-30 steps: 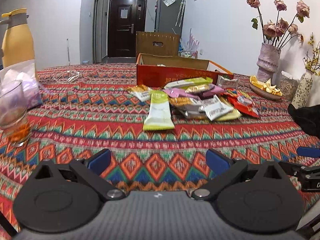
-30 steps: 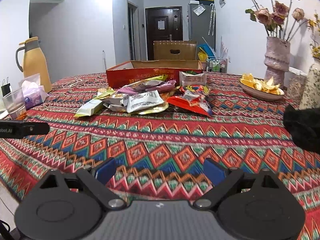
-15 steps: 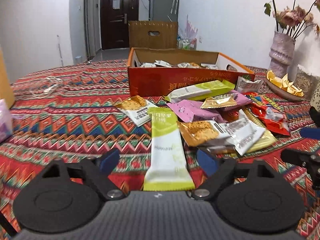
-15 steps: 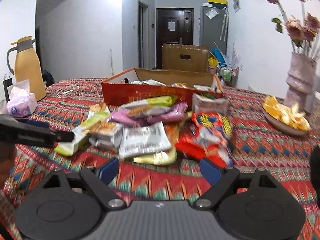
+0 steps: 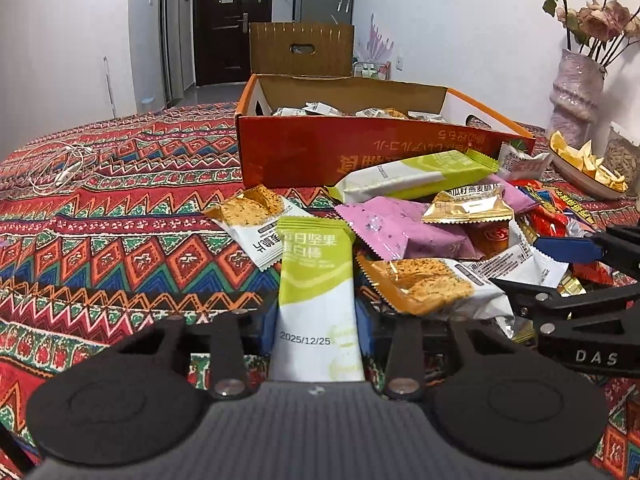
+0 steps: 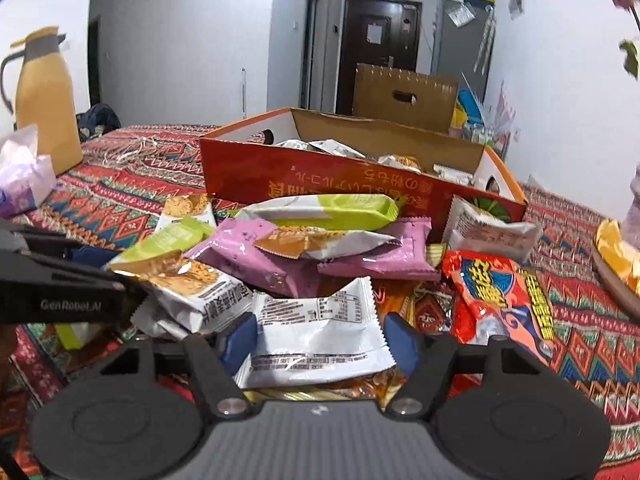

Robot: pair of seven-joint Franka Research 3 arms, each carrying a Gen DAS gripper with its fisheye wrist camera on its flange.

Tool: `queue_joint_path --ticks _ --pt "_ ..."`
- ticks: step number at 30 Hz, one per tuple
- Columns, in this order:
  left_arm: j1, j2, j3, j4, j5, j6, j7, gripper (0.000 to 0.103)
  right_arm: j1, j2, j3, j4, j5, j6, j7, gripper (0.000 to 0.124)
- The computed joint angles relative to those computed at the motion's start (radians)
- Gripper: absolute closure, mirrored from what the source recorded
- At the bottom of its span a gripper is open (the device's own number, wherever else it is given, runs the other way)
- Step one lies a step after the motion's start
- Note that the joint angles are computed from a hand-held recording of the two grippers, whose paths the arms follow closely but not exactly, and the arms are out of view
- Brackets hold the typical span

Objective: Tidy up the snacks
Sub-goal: 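Grasp a green-and-white bar with the left tool while the right tool grasps a white packet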

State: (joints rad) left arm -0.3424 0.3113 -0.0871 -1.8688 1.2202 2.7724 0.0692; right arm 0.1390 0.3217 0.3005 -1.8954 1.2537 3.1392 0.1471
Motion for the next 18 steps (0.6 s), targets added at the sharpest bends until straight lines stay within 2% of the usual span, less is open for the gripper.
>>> queue_joint_path --ticks 1,3,7,8,9,11,12,14,18 --pt "0.0 -0.007 -0.001 -0.008 -0.005 -0.003 0.002 0.066 -0.014 -0.001 0.02 -0.001 0.032 0.009 -0.05 0.062" --pt "0.004 -0.025 -0.007 -0.027 -0.025 -0.01 0.005 0.066 -0.027 -0.013 0.035 -0.007 0.088 -0.005 -0.123 0.076" --pt "0.002 -0.099 -0.019 -0.107 0.0 -0.033 -0.06 0.066 0.02 -0.062 -0.025 -0.057 0.06 -0.045 -0.084 0.078" --pt "0.003 -0.12 -0.027 -0.128 0.009 -0.045 -0.077 0.066 0.019 -0.075 -0.026 -0.067 0.097 -0.055 -0.108 0.081" --pt "0.005 -0.143 -0.037 -0.152 0.016 -0.057 -0.095 0.066 0.014 -0.088 -0.022 -0.072 0.175 -0.059 -0.165 0.09" --pt "0.012 -0.195 -0.06 -0.204 0.025 -0.074 -0.124 0.066 0.015 -0.118 -0.03 -0.085 0.317 -0.066 -0.268 0.098" --pt "0.016 -0.218 -0.073 -0.228 0.029 -0.082 -0.137 0.066 0.022 -0.138 -0.042 -0.102 0.335 -0.072 -0.27 0.1" --pt "0.024 -0.259 -0.097 -0.267 0.033 -0.1 -0.158 0.066 0.045 -0.165 -0.067 -0.136 0.339 -0.057 -0.261 0.123" --pt "0.035 -0.333 -0.145 -0.332 0.035 -0.134 -0.193 0.066 0.084 -0.238 -0.117 -0.229 0.345 -0.076 -0.232 0.124"
